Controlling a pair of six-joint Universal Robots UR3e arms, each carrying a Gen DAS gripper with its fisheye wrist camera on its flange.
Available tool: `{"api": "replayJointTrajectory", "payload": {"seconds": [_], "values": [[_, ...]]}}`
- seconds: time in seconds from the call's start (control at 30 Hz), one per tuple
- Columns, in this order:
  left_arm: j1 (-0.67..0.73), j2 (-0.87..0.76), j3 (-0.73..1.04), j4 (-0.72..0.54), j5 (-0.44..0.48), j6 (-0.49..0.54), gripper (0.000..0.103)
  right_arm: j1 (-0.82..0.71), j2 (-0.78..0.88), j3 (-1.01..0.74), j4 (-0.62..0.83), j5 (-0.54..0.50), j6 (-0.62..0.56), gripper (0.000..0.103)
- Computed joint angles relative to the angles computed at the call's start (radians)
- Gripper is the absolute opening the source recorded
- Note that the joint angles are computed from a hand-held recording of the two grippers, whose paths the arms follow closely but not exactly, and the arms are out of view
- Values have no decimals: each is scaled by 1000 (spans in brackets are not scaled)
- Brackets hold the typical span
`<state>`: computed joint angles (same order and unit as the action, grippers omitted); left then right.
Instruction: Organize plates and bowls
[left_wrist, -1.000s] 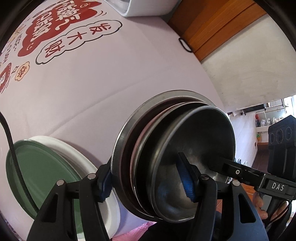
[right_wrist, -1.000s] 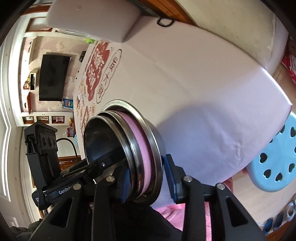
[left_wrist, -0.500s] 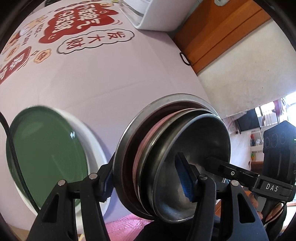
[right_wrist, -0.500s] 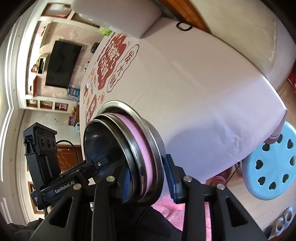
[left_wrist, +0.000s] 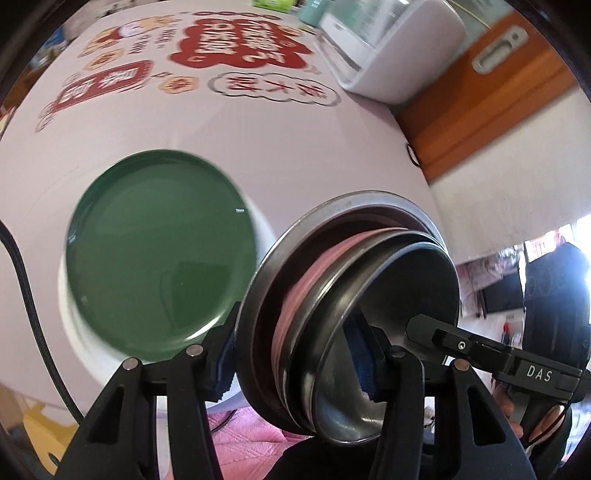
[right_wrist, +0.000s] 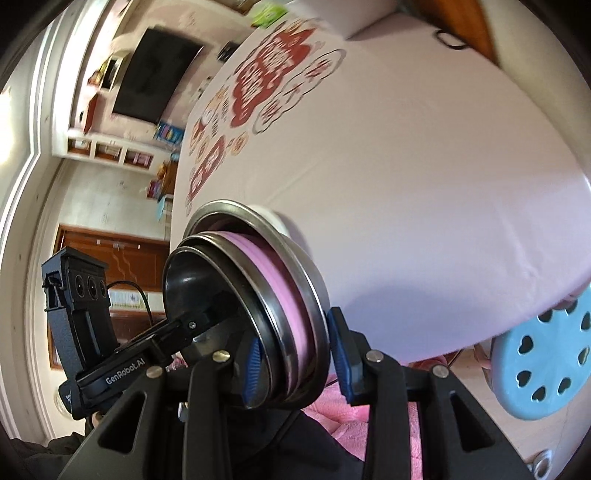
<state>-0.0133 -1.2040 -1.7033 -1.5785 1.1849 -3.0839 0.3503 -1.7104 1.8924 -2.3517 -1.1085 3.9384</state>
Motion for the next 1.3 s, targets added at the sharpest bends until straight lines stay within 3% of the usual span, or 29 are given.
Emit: {"api": "replayJointTrajectory", "payload": {"seconds": [0.23,0.57,0.7,1.07,1.3], "values": [[162,129,-68,-72,-32,47,50,64,150,-169,44,5,-59,34],[506,294,-82,-315,-85,258,50,145,403,-507,178,20,-142,34],[575,278,-75,-337,-85,309,50,161,479,-619,230,19,-158,34],[530,75,-32,-237,-60,321,50,190,598,-824,354,-36,-115,34],[476,-52,7,-191,-48,323,50,196,618,-856,385,-63,-61,34]]}}
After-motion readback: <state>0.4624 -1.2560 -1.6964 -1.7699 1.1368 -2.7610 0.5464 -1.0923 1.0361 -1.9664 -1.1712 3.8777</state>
